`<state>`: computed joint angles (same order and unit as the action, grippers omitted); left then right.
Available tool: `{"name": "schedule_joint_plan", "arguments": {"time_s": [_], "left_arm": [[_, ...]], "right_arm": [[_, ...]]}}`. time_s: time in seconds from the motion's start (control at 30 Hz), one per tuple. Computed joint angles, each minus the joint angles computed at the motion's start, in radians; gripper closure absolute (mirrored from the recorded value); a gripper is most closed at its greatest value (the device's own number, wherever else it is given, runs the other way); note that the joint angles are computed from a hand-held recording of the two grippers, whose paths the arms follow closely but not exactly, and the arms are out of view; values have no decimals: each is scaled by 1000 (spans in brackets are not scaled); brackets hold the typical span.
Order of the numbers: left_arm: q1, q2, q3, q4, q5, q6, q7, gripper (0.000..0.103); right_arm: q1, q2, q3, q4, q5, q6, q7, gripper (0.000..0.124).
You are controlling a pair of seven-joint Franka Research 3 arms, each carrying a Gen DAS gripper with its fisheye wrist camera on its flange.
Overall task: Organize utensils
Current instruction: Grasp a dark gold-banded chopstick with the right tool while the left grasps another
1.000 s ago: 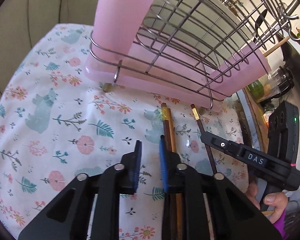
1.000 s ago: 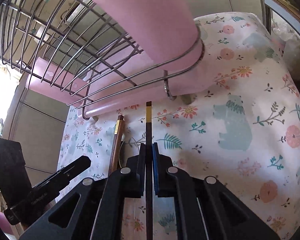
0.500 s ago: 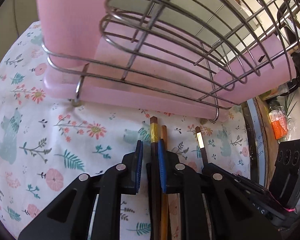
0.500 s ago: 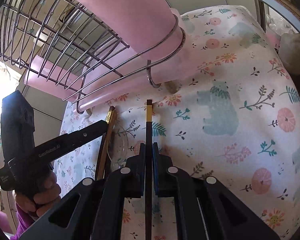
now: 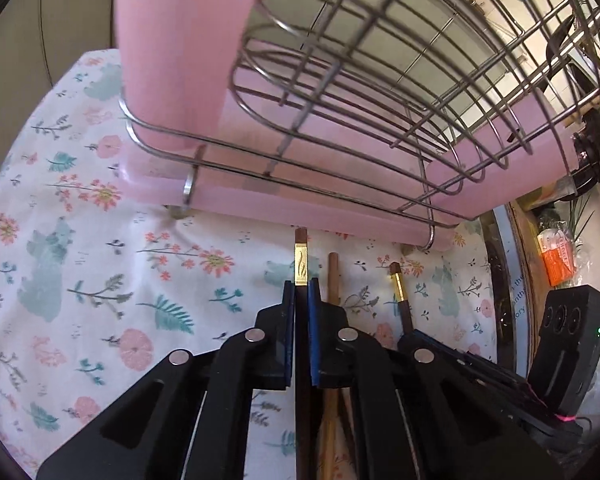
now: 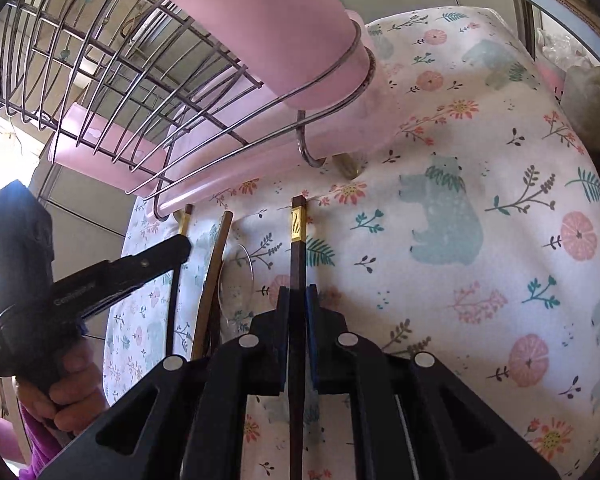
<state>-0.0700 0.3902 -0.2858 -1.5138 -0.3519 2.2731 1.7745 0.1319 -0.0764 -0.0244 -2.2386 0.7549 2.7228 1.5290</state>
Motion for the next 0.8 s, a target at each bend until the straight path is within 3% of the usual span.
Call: {"name": "schedule_joint_plan", "arguments": {"time_s": [0.2,0.3,0.67,0.8], "left_arm": [[-5,-49,42,-48,99,1,-17,98],[1,-29,49,-25,127,-39,-25,98],[15,22,49,47,169,-127,25,96],[11,24,49,38,185,-103,39,96]], "right_arm": [[-7,-9,-5,2,-36,-39,27,116],[-14,1,-5,22,-78,-69,45,116],[-34,84,3,185,-355,-261,158,115],[-30,97,7,192,-405,-246,200,115]]}}
